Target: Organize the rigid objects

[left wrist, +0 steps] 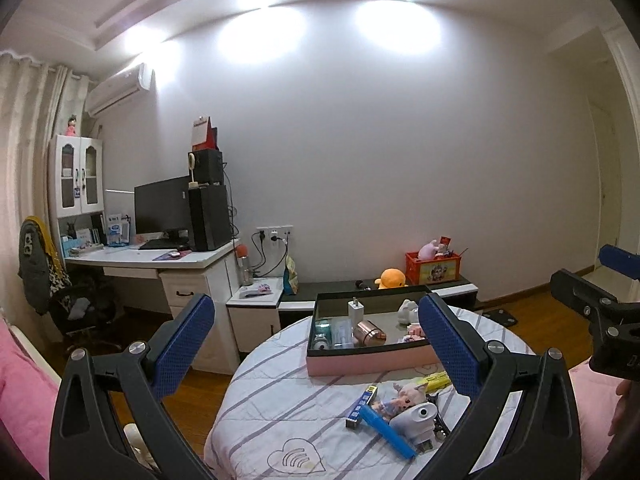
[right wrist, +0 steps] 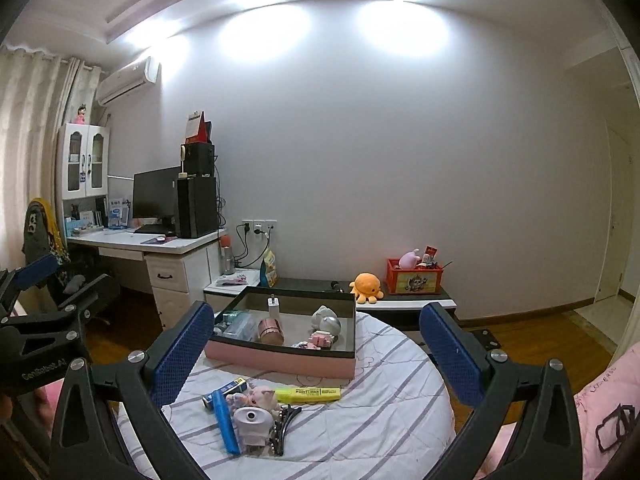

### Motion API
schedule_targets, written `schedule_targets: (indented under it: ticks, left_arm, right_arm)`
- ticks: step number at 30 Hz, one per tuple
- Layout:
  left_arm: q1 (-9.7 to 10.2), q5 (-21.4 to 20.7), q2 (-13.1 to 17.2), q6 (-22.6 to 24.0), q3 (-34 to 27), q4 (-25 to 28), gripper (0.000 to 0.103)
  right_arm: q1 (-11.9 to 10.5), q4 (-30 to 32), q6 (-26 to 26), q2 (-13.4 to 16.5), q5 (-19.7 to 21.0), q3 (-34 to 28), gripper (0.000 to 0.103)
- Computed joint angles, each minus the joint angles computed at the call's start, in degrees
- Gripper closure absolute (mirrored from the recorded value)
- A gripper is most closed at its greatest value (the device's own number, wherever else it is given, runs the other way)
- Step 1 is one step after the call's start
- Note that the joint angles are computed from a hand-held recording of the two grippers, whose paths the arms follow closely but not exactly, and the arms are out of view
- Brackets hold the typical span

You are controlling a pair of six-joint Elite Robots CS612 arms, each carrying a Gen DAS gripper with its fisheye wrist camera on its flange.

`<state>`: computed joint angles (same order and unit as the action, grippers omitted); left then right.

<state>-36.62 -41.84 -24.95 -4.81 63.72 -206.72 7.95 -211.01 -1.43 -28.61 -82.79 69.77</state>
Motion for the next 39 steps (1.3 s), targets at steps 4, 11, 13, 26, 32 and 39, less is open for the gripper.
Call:
schedule_targets:
  ticks: [4,11,13,26,32,39]
  left_arm:
    - [-0.13,0.2,-0.3,-0.1,0.5,0.2,0.0]
    - [-0.39,0.2,-0.5,-0.2,0.9,1.2,0.0]
    - [-0.36,0.2,-0.5,-0.4,0.9,1.6,0.0]
    - [0.24,-1.3,0.1,-3.4,0.0,7.5,0.0]
    - [0.83,-3.0,0.7,-6.2,-0.4,11.5,0.0]
    - [2.89,-13.6,1.5,-16.3,-0.5,22.8,0.0]
  right_arm:
    - [-0.1,-0.8,0.2,-0.4,-0.1,1.1,0.0]
    - [-0.2,-1.0,0.5,-0.6,0.1,1.7,0.0]
    - [-0.3,-1.1,0.6,-0.5,0.1,1.8,0.0]
    - [-0.4,2.9,0.8,0.1,0.0,0.7,0.0]
    - [-0.5,6.3,1.0,0.9,0.3,-0.4,0.0]
    - [-1.0,14.2,1.4,3.0,-0.6,-3.0,0.0]
